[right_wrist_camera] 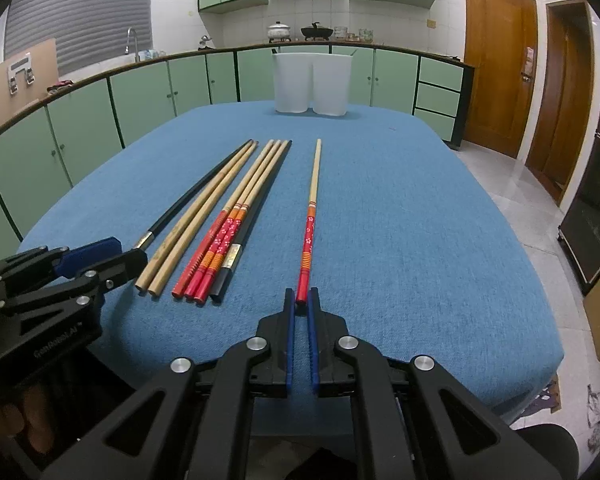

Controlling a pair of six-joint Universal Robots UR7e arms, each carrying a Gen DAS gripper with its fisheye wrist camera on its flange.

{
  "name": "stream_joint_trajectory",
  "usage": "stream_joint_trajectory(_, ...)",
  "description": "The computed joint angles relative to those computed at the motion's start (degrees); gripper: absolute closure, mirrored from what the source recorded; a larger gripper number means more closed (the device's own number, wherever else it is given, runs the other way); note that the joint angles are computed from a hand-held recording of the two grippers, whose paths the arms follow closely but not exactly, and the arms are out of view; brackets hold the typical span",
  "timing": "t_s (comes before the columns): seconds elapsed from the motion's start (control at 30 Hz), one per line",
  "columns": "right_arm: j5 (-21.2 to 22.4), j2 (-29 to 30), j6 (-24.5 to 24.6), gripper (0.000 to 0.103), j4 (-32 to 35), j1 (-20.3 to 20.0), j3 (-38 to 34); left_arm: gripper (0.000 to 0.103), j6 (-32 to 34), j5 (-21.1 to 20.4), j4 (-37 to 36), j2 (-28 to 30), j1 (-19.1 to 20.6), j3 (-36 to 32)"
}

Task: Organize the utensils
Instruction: 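Grasp a red-patterned chopstick with the right tool while the left tool grasps a black chopstick, then carry both chopsticks to the white holder and lower them in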

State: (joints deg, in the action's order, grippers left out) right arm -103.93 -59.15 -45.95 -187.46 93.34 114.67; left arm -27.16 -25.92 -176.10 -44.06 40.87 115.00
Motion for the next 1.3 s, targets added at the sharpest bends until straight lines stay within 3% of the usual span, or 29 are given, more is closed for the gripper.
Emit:
stream_joint_trajectory(0.03, -0.06, -0.05, -0.09, 0.097, -0.16, 0.05, 0.17, 0.091, 0.93, -1.0, -0.91, -0.05, 0.22, -0.05)
stream_joint_trajectory(0.07, -0.06, -0.13, 0.03, 0.097, -0.04, 0.07, 0.18, 0.094, 1.38, -1.56, -1.59, -0.29, 0.32, 0.24)
stream_joint_trajectory(0.23, 1.29, -1.8, 1.46, 0.097, 1.2, 0.12, 0.38, 0.095, 0.32, -2.69, -2.11, -1.66, -0.06, 0.58)
stream_joint_trajectory(0.47, 2.66, -5.32, 3.83, 0.097, 3.21, 1.68, 0.13, 0.095, -4.07, -1.03, 0.63, -5.42, -2.51, 1.05)
stream_joint_trajectory(0.7, 3.2, -7.38, 6.03, 0.097, 6.69, 4.32, -3.5, 0.097, 0.0, 2.05, -0.26, -7.72, -4.73, -1.03)
stream_joint_trajectory(0.93, 1.87, -5.94, 5.37, 0.097, 14.09, 7.76, -12.03, 0.097, 7.7, 3.05, -1.53, -9.26, -4.84, -5.72)
stream_joint_trajectory(1.3, -3.24, 1.94, 4.43, 0.097, 30.69, 11.94, -30.15, 0.097, 13.47, -1.68, 5.74, -9.25, -1.45, -15.62)
